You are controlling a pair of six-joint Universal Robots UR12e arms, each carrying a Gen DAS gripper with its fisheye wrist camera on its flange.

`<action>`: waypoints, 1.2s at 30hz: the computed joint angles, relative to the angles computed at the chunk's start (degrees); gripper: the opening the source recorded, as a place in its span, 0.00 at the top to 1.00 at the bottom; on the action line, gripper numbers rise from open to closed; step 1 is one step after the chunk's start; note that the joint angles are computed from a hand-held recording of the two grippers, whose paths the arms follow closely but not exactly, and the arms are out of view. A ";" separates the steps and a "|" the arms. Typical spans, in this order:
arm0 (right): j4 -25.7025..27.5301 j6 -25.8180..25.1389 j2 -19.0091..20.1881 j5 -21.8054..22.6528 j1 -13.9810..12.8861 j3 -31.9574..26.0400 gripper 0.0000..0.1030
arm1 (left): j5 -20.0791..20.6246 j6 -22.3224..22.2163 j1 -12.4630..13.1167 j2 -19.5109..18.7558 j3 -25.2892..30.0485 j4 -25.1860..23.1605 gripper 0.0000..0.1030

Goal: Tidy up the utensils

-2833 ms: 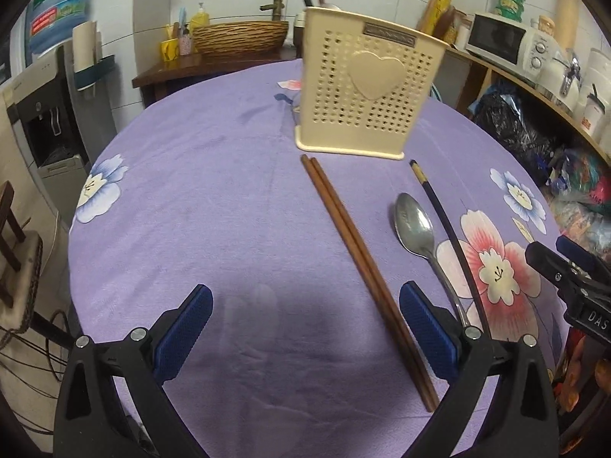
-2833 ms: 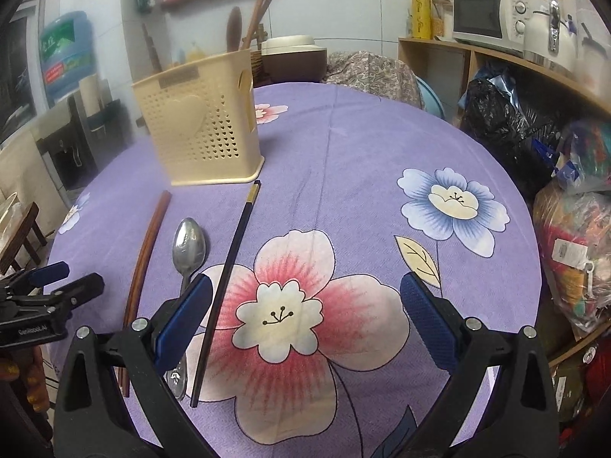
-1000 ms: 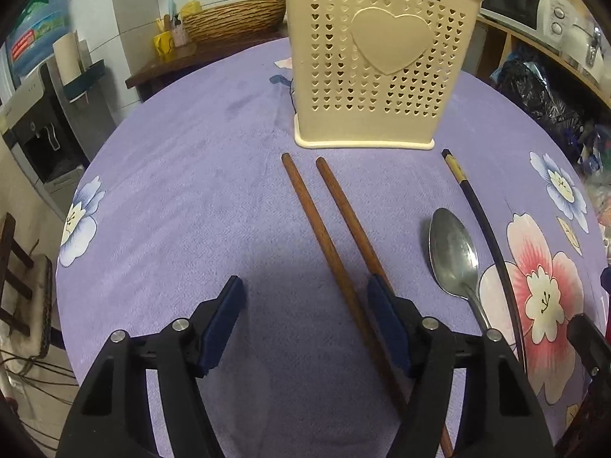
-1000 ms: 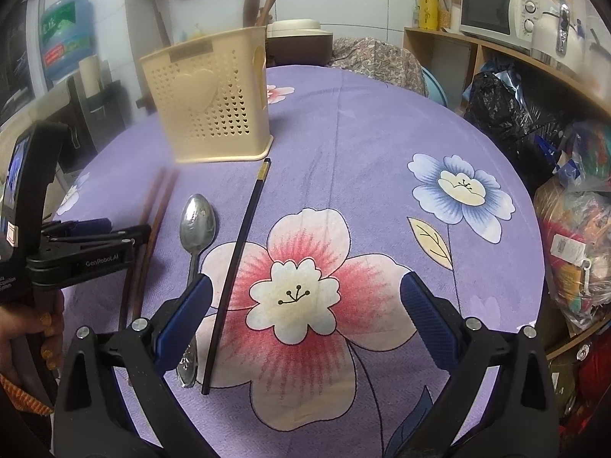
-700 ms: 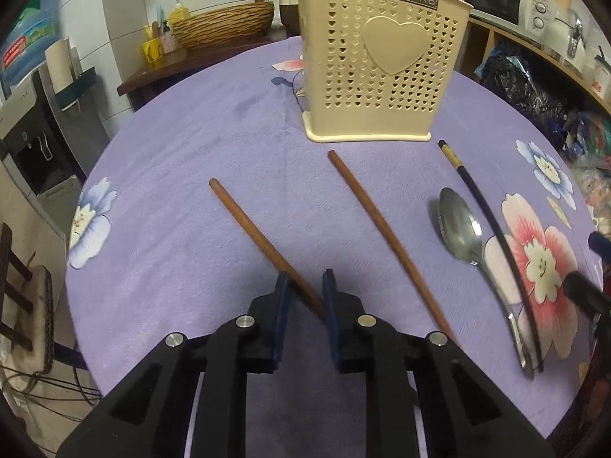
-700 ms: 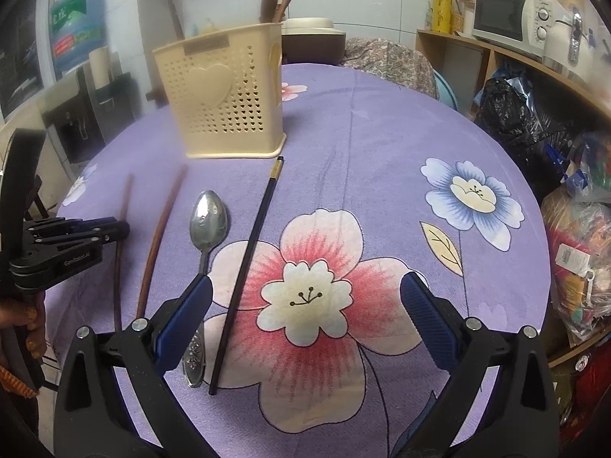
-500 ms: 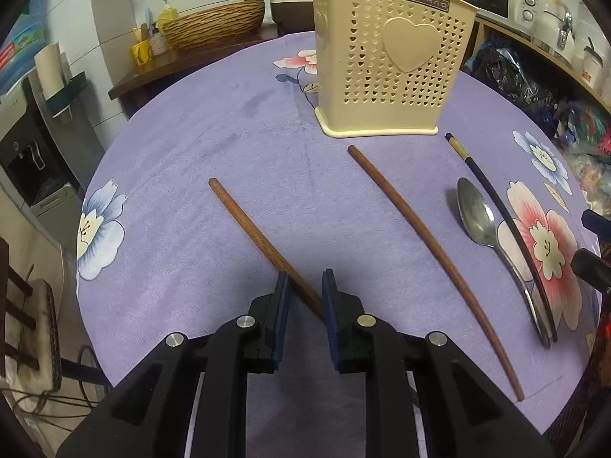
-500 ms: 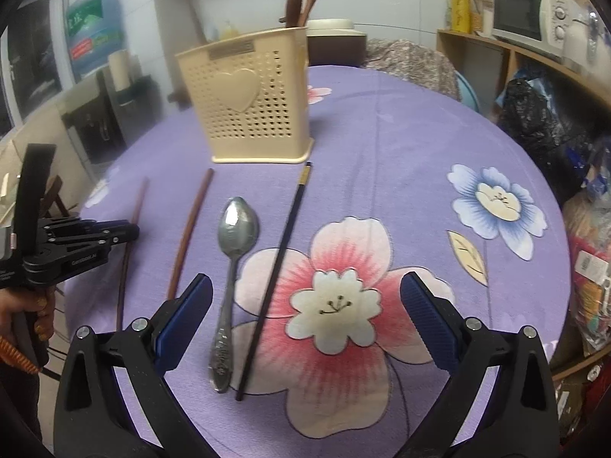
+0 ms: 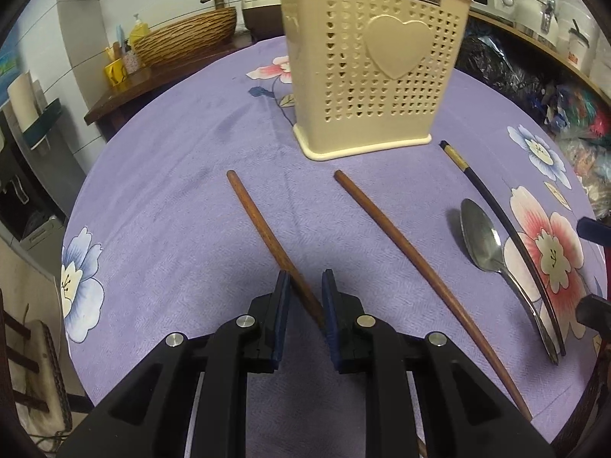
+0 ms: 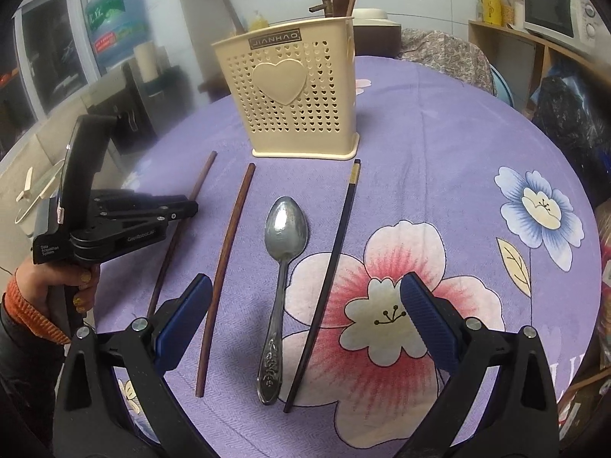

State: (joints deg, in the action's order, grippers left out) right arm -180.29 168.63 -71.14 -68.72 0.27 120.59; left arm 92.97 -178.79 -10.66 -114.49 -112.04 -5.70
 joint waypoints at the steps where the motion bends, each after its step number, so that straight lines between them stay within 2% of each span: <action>1: 0.40 -0.69 0.10 -0.61 0.34 -0.30 0.06 | -0.43 -0.01 0.11 0.13 -0.13 -0.05 0.82; 4: 1.02 -2.96 0.41 0.20 0.83 -0.98 0.06 | 0.23 -2.93 0.30 0.95 -1.21 0.41 0.80; 6: 1.04 -3.31 0.81 -0.75 1.51 -1.60 0.06 | 0.86 -4.85 0.37 1.69 -2.36 2.18 0.66; 8: 1.55 -2.89 1.43 -1.43 2.09 -2.51 0.06 | 1.36 -6.89 0.47 2.42 -3.52 4.04 0.45; 11: 2.42 -3.09 2.35 -3.47 3.11 -3.83 0.15 | 4.06 -10.17 0.09 3.39 -5.00 6.11 0.37; 13: 3.21 -3.35 2.93 -4.54 3.73 -4.63 0.24 | 6.25 -11.07 -0.43 3.57 -5.55 7.20 0.31; 14: 3.96 -3.40 3.23 -4.87 3.98 -5.12 0.25 | 6.93 -11.27 -0.63 3.55 -5.73 7.76 0.28; 18: 5.13 -3.31 4.24 -7.68 5.13 -6.37 0.31 | 7.43 -12.85 -0.76 3.42 -6.01 7.71 0.26; 22: 7.54 -3.15 4.93 -8.87 5.77 -7.61 0.41 | 7.41 -13.27 -0.66 3.23 -5.79 6.76 0.26; 29: 7.74 -2.38 5.84 -11.00 6.52 -8.70 0.46 | 6.72 -13.30 -0.19 3.20 -5.30 5.08 0.25; 31: 7.70 -1.86 5.93 -11.79 6.75 -8.89 0.50 | 6.83 -13.64 -0.11 2.99 -4.42 3.50 0.25; 36: 6.84 -1.46 6.06 -12.29 6.96 -8.74 0.51 | 7.19 -13.61 -0.31 1.78 -0.71 -1.77 0.25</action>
